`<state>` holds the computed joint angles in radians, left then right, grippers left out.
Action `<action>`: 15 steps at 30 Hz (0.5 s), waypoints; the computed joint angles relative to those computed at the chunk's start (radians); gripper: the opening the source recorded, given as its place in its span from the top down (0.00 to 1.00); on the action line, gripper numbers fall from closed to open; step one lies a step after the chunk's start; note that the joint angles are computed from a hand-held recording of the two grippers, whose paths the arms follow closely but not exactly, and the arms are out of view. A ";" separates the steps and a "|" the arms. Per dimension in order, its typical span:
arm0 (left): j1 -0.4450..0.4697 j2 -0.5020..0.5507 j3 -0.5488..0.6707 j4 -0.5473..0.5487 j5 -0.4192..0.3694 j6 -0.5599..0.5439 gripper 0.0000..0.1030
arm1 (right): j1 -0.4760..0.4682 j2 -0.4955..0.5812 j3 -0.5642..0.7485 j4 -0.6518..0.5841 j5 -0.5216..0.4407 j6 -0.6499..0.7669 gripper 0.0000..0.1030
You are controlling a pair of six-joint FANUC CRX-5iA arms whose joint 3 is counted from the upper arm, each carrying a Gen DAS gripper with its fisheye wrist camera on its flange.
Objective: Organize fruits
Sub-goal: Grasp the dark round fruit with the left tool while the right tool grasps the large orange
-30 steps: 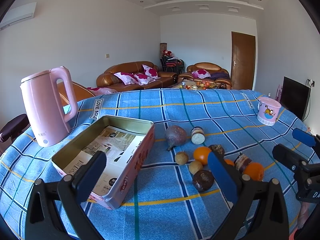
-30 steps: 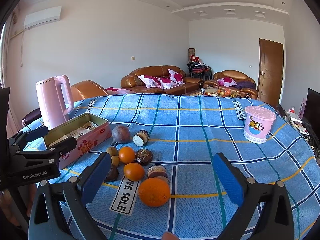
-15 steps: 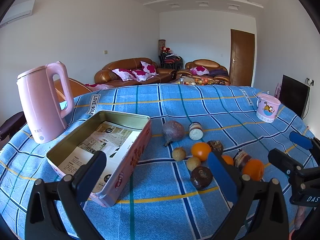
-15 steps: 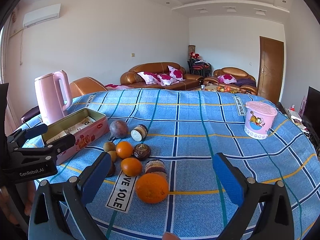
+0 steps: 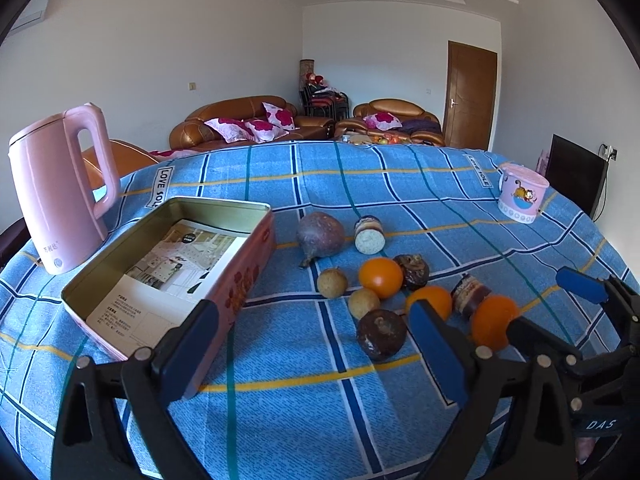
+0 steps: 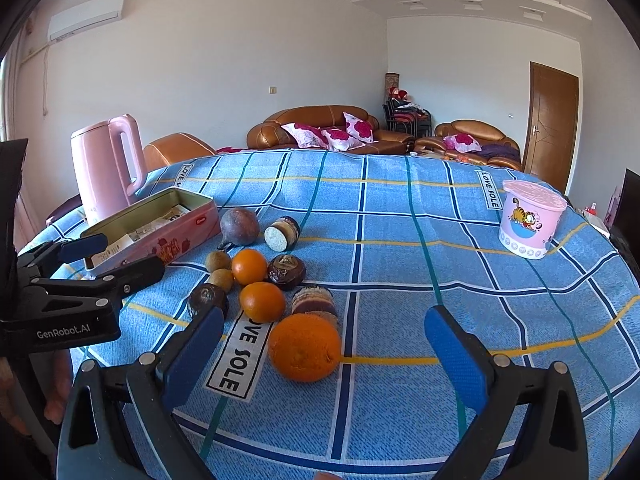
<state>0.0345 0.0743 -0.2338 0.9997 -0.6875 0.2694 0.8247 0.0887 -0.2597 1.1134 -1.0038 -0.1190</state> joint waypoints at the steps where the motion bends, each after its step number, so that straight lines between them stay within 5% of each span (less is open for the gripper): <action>1: -0.001 0.004 0.007 -0.013 -0.011 0.009 0.08 | -0.001 0.003 0.003 -0.011 0.006 0.012 0.03; 5: -0.006 0.027 0.053 -0.080 -0.071 0.056 0.17 | -0.013 0.024 0.048 -0.100 0.020 0.102 0.21; 8: -0.011 0.046 0.084 -0.120 -0.107 0.084 0.18 | -0.028 0.025 0.056 -0.145 0.050 0.126 0.23; 10: -0.013 0.068 0.119 -0.161 -0.143 0.118 0.28 | -0.033 0.029 0.061 -0.165 0.061 0.139 0.24; 15: -0.017 0.126 0.205 -0.259 -0.232 0.219 0.38 | -0.049 0.026 0.075 -0.251 0.101 0.192 0.41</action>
